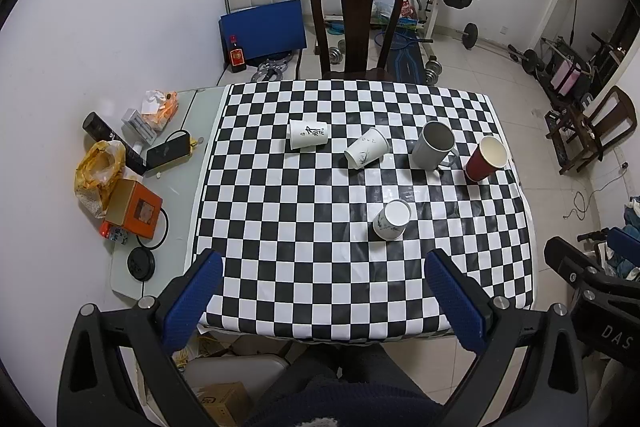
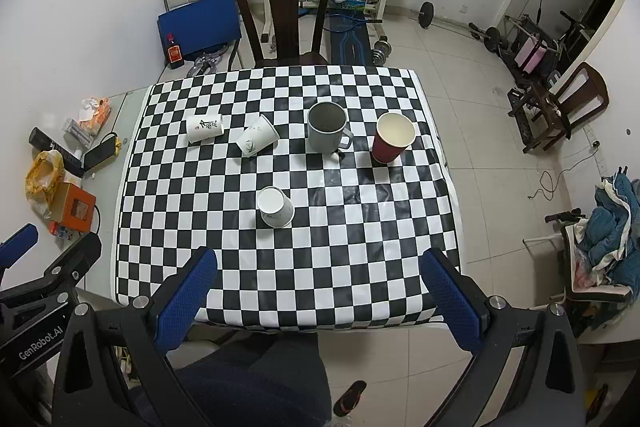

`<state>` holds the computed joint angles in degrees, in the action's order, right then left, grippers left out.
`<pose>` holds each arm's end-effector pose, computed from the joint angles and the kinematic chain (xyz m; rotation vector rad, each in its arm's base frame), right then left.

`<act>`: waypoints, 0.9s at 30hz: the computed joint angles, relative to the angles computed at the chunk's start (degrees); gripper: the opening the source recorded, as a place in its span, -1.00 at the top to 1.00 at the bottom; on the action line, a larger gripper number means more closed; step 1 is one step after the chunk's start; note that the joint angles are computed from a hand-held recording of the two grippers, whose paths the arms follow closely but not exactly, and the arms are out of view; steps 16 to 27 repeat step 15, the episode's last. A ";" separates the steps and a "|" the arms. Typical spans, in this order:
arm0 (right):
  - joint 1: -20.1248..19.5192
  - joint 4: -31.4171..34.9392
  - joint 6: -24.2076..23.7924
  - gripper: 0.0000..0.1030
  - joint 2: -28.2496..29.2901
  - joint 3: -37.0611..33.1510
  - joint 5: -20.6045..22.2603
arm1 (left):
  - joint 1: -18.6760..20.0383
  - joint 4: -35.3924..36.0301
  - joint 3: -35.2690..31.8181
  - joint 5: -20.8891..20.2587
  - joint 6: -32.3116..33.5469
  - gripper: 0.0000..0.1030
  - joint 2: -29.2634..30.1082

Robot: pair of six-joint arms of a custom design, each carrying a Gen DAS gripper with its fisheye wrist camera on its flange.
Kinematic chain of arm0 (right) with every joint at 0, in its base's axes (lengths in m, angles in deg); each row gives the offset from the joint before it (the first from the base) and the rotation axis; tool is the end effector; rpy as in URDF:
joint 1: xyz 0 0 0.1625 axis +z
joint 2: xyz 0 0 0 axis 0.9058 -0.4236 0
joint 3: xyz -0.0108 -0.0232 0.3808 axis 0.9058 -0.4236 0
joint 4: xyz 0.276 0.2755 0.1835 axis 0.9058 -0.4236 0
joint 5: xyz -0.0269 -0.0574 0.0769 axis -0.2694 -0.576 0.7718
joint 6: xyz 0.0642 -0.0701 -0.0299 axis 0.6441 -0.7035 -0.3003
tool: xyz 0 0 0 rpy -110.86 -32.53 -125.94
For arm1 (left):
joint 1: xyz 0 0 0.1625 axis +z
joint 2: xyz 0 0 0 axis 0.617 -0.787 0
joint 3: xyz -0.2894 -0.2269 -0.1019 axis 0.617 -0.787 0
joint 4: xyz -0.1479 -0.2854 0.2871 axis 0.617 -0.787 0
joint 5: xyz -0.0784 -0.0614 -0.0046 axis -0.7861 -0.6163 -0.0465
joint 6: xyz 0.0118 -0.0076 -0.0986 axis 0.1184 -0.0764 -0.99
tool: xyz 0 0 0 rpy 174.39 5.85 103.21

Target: Flip cup upside down

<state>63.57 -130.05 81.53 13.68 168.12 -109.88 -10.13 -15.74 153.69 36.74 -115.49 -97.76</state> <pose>0.4035 -0.4121 0.2627 0.5626 -2.2706 0.4157 -0.3267 -0.4033 0.3393 -0.2075 2.1874 -0.6630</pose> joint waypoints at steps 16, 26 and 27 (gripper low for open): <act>-0.07 0.15 0.01 -1.00 0.24 -0.29 0.02 | -0.04 -0.21 0.15 -0.05 0.34 -1.00 -0.18; -0.07 0.15 0.01 -1.00 0.24 -0.29 0.02 | -0.04 -0.21 0.15 -0.05 0.34 -1.00 -0.18; -0.07 0.15 0.01 -1.00 0.24 -0.29 0.02 | -0.04 -0.21 0.15 -0.05 0.34 -1.00 -0.18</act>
